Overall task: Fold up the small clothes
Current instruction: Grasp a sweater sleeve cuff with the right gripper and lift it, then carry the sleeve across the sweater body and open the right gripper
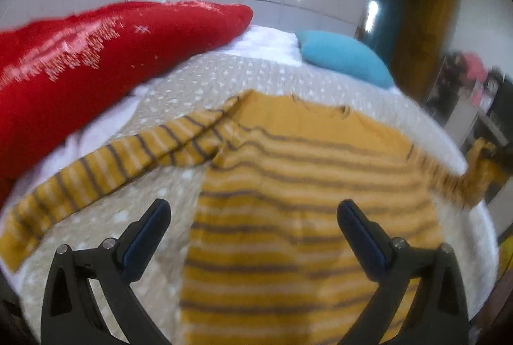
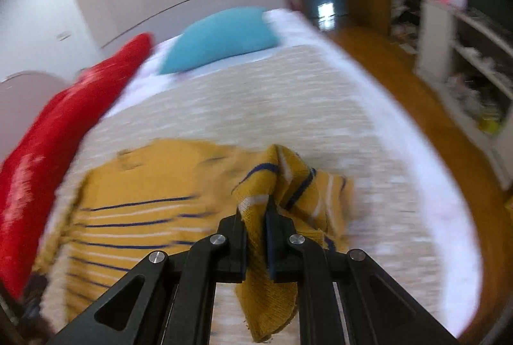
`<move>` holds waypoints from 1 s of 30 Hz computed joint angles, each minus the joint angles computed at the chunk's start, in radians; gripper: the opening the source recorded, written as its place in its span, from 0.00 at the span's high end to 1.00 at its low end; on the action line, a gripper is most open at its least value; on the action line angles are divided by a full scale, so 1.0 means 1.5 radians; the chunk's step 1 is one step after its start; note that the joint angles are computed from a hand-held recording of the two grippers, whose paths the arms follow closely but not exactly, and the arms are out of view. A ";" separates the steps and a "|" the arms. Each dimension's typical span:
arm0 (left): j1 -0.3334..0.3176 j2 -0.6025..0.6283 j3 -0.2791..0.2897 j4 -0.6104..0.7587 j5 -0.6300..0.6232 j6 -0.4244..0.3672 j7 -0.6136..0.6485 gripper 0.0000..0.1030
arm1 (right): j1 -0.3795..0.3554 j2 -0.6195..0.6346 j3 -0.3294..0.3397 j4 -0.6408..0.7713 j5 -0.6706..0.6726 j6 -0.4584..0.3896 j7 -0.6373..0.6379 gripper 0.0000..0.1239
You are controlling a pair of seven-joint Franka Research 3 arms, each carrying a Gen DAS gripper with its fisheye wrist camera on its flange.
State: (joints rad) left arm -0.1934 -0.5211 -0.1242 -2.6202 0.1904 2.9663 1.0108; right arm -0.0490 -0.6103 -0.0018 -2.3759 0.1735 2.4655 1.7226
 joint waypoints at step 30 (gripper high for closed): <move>-0.191 0.046 0.357 -0.042 -0.167 0.155 0.114 0.00 | 0.291 0.483 0.050 0.415 -0.057 0.031 0.040 0.71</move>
State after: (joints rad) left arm -0.4797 -0.4526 0.4114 -2.6825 -0.0602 3.1993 1.1816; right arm 0.3882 0.1147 0.0733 -1.7527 0.0882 2.5115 1.7828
